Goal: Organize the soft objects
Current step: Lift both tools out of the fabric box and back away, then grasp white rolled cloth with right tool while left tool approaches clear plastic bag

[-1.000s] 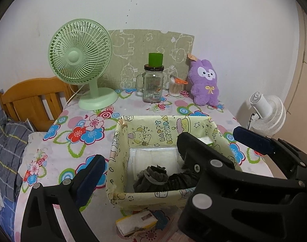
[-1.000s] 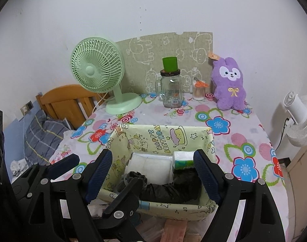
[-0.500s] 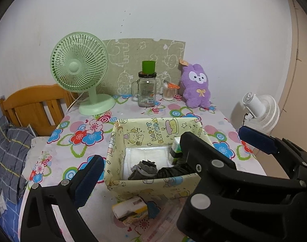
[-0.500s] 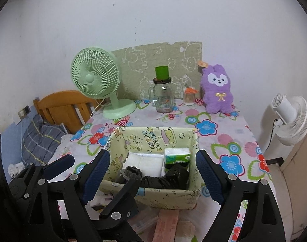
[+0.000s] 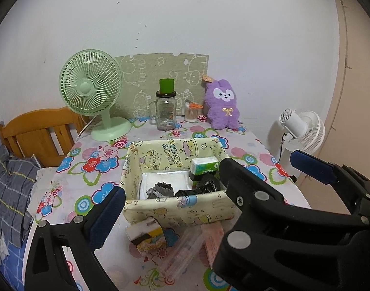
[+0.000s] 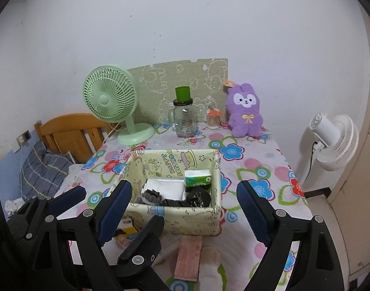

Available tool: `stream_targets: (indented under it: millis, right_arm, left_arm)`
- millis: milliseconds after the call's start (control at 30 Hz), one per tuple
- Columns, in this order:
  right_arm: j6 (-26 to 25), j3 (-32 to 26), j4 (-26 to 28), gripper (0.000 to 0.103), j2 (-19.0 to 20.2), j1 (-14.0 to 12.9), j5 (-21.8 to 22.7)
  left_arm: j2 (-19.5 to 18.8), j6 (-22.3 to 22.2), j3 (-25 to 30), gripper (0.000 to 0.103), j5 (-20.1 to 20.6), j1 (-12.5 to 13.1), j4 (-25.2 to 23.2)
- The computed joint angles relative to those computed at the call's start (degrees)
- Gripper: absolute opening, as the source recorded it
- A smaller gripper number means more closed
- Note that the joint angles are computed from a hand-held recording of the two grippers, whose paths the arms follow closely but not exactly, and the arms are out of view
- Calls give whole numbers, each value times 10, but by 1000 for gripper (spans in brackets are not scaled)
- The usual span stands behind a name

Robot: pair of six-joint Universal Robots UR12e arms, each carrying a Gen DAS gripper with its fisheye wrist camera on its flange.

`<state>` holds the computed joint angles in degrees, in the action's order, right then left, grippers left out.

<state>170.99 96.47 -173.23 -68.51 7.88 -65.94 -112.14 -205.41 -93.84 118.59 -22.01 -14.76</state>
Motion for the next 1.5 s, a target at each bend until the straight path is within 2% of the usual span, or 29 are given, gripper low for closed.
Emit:
stream_targets:
  millis: [167,367,667,1000,1367,1500]
  right_arm:
    - [4,17,-10,90,-10,-2,-10]
    - [1,43,-25,90,-23,-6,-16]
    - [-7,64,-28,90,-27,-10,1]
    - [-20,85,-34,90,-24,-8,-2]
    - [-28,90,-16,87,-8,-2,-23]
    - [-26,87,4,85,-1,1,-29]
  left_arm:
    - [1,6,-7,103,9,-8,10]
    - [7,-2,-21,103,-4,-12,15]
    - [6,-6,-34,103,8,-21,17]
    - [5,-16,-60,103,-6,-20,34]
    - [-4,-43,-72,102,-43,-11,16]
    - [-6,-50,-72,95,-45,-9,-2]
